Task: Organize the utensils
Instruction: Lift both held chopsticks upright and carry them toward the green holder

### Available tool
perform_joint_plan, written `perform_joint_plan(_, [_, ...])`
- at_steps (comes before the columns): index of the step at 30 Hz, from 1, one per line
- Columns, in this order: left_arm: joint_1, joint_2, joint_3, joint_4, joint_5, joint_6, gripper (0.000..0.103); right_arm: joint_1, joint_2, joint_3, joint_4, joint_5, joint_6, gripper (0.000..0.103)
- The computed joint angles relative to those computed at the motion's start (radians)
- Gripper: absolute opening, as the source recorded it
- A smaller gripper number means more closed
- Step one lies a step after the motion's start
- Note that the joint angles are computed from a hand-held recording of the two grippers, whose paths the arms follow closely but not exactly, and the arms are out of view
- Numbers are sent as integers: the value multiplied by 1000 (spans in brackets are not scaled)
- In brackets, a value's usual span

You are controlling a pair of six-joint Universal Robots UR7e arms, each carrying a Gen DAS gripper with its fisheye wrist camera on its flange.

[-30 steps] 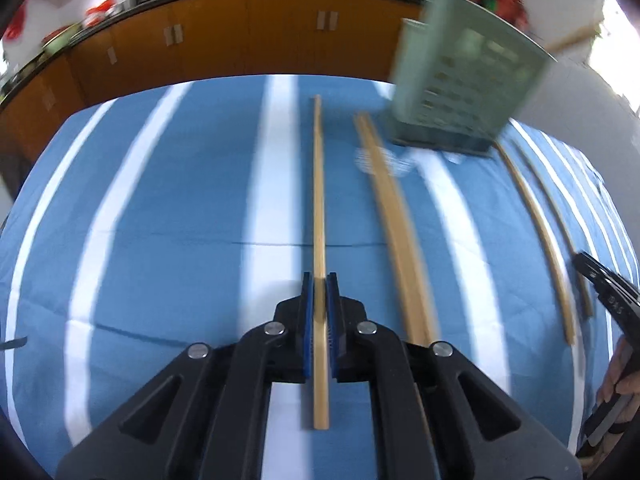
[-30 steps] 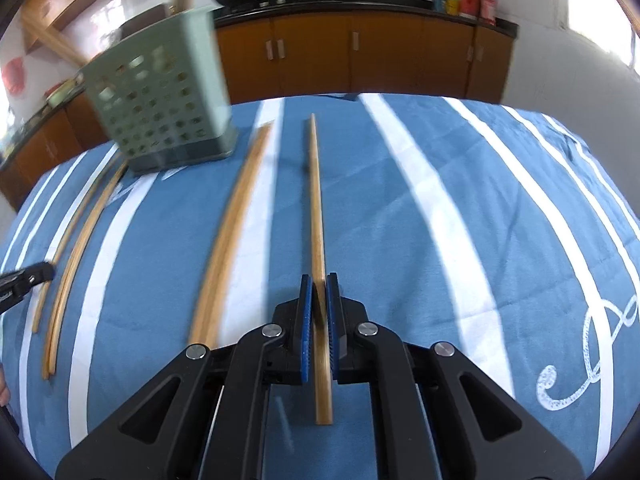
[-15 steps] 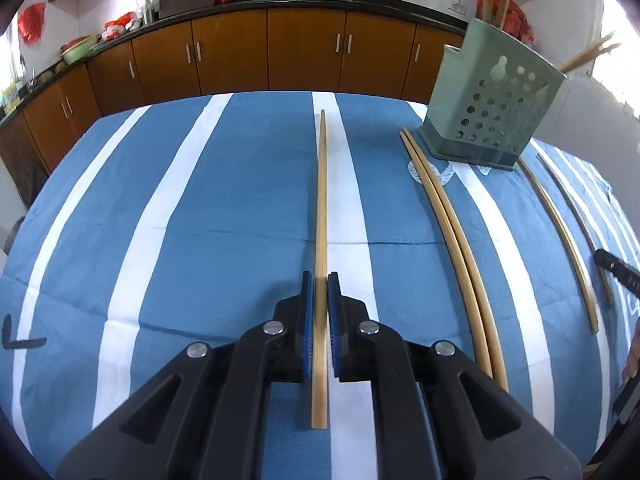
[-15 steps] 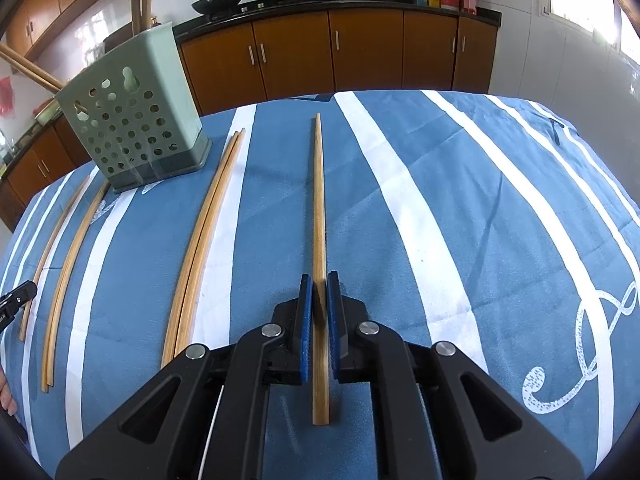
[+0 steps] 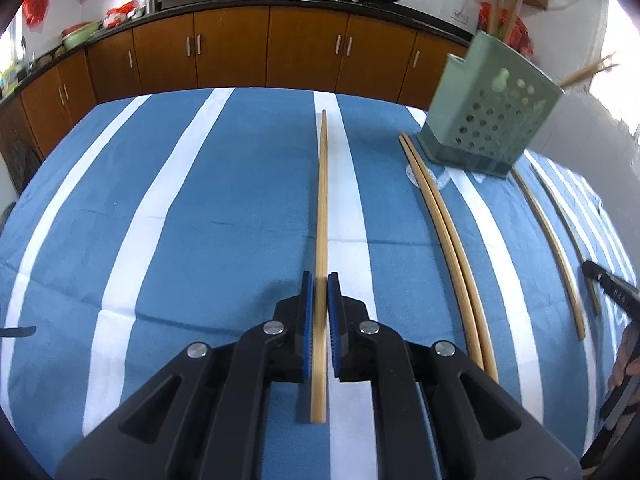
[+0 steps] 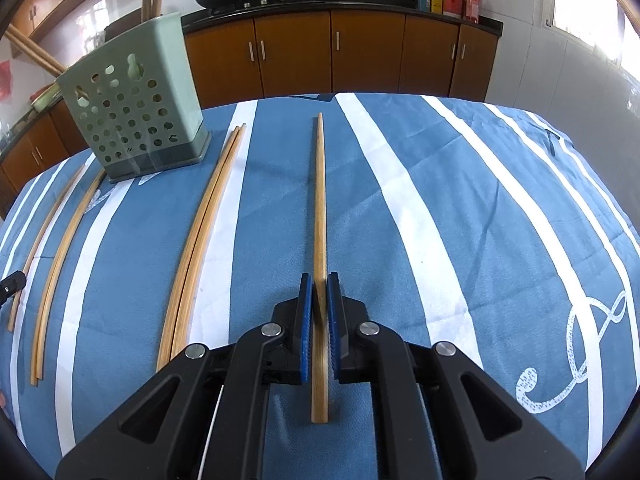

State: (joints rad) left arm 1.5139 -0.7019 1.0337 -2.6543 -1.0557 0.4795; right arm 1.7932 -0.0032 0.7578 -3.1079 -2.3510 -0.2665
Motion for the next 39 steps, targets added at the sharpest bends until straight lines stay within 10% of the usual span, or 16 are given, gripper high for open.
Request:
perform_joint_plan(17, [-8, -17, 34, -20, 23, 30, 7, -10, -57, 107, -65, 62, 18, 8])
perform_joint_plan(29, [-57, -106, 101, -196, -125, 58, 7, 36, -105, 169, -409, 153, -131, 8])
perform_joint_plan(39, [-82, -115, 41, -205, -187, 33, 7, 60, -98, 125, -450, 199, -185, 8])
